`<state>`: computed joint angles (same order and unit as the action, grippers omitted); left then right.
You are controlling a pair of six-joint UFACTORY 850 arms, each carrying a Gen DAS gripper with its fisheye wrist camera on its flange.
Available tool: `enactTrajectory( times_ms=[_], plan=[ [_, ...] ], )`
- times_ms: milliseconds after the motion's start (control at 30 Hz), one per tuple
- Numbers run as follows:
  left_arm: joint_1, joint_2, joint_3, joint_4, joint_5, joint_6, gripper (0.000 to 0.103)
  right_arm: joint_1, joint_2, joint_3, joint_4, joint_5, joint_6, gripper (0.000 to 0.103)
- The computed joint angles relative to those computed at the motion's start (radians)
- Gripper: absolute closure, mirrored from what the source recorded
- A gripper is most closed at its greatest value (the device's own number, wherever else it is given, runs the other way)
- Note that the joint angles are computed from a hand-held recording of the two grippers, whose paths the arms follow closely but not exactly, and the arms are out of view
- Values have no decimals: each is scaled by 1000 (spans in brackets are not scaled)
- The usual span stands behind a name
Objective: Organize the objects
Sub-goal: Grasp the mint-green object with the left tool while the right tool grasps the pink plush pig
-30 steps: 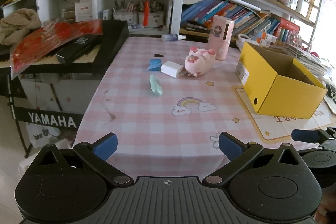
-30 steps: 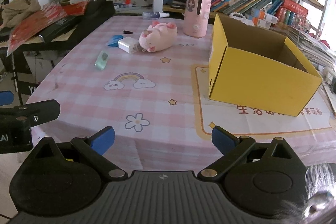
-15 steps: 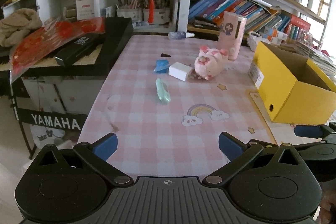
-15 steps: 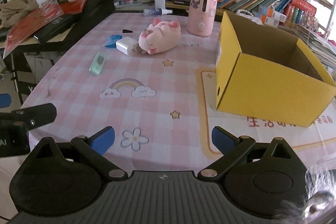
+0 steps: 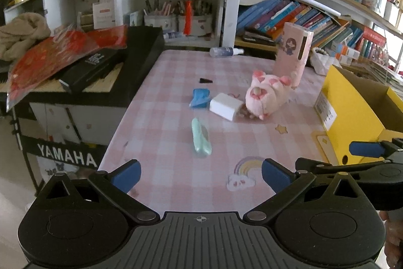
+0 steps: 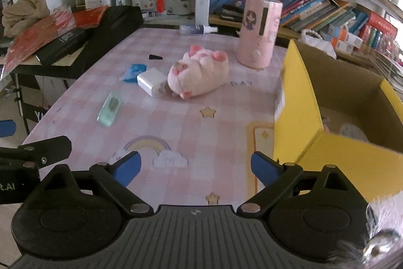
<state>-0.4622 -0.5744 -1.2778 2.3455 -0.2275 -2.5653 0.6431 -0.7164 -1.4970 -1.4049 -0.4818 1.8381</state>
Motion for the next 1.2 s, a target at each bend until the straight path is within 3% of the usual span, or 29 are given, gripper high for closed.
enactTrajectory(
  times_ms=[167,333,567,967,1067,1100,1200],
  plan=[
    [-4,-36,-51,-83,-8,107,3,-28,-31,-48,3,42,-35,19],
    [4,-84,-121,-179,28,231,21,-55,-72,-115,52,84,-105,24],
    [15,-178,-255,-724,68,780,33,-83,-147,-237,156,94,-242,24],
    [32,-370,-524,-1720,-1,1805,62,-143,-278,-461,431,90,-482,11],
    [30,-378,-529,-1691,8,1799,70,-155,-317,-526,471,74,-511,3],
    [30,-378,-528,-1705,14,1814,79,-157,-332,-552,474,65,-512,2],
    [30,-376,-526,-1716,15,1836,80,-172,-397,-661,561,37,-568,0]
  ],
)
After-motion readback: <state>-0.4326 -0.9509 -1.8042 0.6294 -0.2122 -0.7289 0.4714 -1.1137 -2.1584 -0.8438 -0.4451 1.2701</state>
